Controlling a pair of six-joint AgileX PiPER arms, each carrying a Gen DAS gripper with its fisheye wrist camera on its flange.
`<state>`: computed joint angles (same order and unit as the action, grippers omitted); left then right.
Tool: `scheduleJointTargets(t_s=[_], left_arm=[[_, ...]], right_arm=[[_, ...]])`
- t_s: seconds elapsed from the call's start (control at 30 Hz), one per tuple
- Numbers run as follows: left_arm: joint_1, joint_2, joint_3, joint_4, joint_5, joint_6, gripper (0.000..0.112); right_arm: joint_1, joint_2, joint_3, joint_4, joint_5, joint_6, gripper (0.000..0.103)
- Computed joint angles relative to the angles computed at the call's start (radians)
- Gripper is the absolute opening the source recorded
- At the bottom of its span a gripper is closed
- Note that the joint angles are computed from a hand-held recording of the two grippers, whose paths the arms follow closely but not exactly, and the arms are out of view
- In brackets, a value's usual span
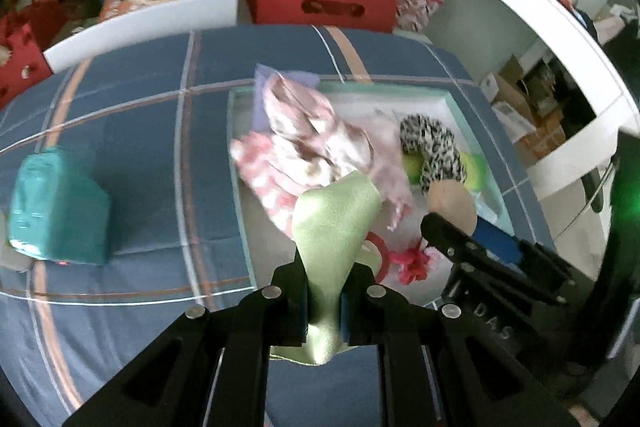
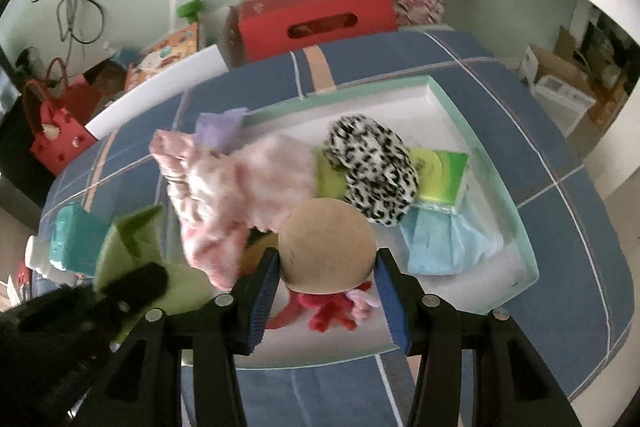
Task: Organize soft objects
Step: 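Carry the green cloth and tan sponge over the tray and release both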
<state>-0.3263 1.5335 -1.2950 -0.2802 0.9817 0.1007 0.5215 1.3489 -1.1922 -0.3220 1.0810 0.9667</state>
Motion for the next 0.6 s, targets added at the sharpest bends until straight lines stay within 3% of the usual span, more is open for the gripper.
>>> scheduleJointTargets(t_s=[0.17,0.27,0.33,0.37,0.43,0.6], left_arm=[[-0.013,0.04,0.056,-0.015,-0.106,0.022,0.012],[0.02,0.045,0.071,-0.076,-0.102,0.07,0.017],[0.04,0.029,0.084,-0.111,-0.101,0.101,0.046],[0.049,0.013,0.094,-0.127,-0.107,0.113,0.051],[0.067,-0.009,0.113,-0.157,-0.115,0.141,0.056],[0.12,-0.065,0.145,-0.165,-0.113,0.14,0.059]], right_arm=[[-0.036,0.015,0.03,0.037,-0.032,-0.028,0.052],[-0.039,0.024,0.024,0.039,-0.027,-0.032,0.052],[-0.027,0.025,0.012,0.02,-0.009,-0.019,0.053],[-0.02,0.026,0.004,0.01,-0.001,-0.011,0.054],[-0.01,0.029,-0.011,-0.014,0.025,0.007,0.063],[0.01,0.026,-0.029,-0.051,0.056,0.034,0.064]])
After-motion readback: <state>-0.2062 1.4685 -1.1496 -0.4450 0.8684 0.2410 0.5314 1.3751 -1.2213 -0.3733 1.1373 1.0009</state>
